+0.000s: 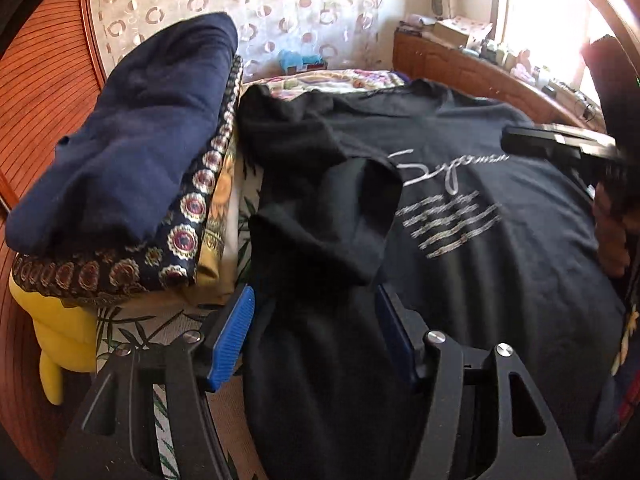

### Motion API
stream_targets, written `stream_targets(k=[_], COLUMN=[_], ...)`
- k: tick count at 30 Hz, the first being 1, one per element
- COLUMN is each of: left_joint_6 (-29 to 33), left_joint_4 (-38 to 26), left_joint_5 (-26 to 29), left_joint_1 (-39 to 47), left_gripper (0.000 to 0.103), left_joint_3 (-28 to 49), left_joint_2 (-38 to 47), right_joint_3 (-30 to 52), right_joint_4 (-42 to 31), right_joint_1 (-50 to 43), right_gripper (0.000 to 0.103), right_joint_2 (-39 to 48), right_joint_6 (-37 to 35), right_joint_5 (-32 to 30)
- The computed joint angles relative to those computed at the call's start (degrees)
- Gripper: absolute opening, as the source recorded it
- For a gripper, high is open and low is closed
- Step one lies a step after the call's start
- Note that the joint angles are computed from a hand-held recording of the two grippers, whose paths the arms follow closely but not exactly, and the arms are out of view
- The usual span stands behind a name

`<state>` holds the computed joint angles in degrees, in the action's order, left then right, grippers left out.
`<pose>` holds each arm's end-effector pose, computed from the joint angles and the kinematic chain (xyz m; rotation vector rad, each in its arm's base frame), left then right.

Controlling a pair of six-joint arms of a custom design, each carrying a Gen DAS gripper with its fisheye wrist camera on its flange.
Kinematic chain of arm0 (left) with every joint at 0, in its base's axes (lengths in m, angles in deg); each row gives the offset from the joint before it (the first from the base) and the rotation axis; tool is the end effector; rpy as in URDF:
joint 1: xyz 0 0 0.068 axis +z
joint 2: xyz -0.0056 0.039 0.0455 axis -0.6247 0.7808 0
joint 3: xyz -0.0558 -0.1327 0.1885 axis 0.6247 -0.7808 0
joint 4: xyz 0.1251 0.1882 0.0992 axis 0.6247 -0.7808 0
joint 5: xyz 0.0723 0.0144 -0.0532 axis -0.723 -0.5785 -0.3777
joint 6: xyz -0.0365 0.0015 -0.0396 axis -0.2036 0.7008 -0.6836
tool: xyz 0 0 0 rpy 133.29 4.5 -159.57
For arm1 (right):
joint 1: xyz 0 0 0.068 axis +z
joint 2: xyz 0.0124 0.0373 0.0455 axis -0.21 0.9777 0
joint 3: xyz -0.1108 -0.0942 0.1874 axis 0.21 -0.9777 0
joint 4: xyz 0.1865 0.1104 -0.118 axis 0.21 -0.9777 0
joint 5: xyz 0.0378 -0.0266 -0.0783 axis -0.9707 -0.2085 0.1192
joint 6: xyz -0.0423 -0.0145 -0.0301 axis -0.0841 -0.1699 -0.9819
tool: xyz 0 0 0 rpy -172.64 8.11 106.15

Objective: Fold small clothes

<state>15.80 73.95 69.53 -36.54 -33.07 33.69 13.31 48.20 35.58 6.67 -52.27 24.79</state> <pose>0.2477 -0.0070 0.0898 0.9693 2.2890 -0.3188 0.1554 0.1416 0.1516 0.0419 2.1673 0.1464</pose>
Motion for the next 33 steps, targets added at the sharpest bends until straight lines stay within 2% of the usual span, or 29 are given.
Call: stream_targets(k=[4,5,7,12,16,21,25,26,27,29,33], left_joint_6=[-0.65,-0.65,-0.59,-1.48,-1.46,-2.15,-2.07,-1.78,-1.77,-1.84,-2.14], left_joint_4=[3.11,5.29,5.16,5.8,5.77,5.36,4.59,4.66,4.95,4.8,3.21], left_joint_5=[-0.74,-0.74,-0.7,-1.27,-1.16,-0.7,0.05,1.16,2.46,5.62,8.66], left_joint_1=[-0.27,-0.34,-0.34,-0.87,-0.58,-0.09,1.59,2.6,3.56,5.68,7.98], left_gripper=[0.064,0.065,0.068,0.07,0.072,0.074,0.074,0.074,0.074,0.074,0.074], left_joint_3=[-0.38,-1.59,-1.63,-1.68,-1.02,0.24,0.44,-0.13,-0.82,-2.17,-3.88], left_joint_2=[2.15,2.05,1.92,2.13,2.95,4.65,4.6,3.89,3.01,0.69,-4.09], right_joint_3=[1.46,2.75,5.29,14.7,20.71,27.83,31.88,32.63,32.47,31.64,18.15], right_joint_4=[6.58,7.94,8.77,7.35,6.77,3.85,1.86,1.05,1.06,2.48,13.52], right_joint_1=[-9.01,-10.32,-12.21,-15.76,-18.19,-20.92,-20.7,-20.29,-20.07,-19.6,-19.53], right_gripper=[0.054,0.054,0.054,0.037,0.035,0.035,0.034,0.024,0.006,0.003,0.003], right_joint_2=[3.83,6.16,9.79,21.39,28.19,35.09,38.68,39.1,39.17,39.11,26.94], right_joint_6=[-7.09,-8.0,-9.62,-13.78,-14.9,-16.26,-16.9,-17.08,-17.66,-18.46,-17.19], right_joint_5=[-8.39,-9.67,-11.44,-18.18,-24.05,-27.3,-25.03,-23.77,-22.85,-21.99,-18.28])
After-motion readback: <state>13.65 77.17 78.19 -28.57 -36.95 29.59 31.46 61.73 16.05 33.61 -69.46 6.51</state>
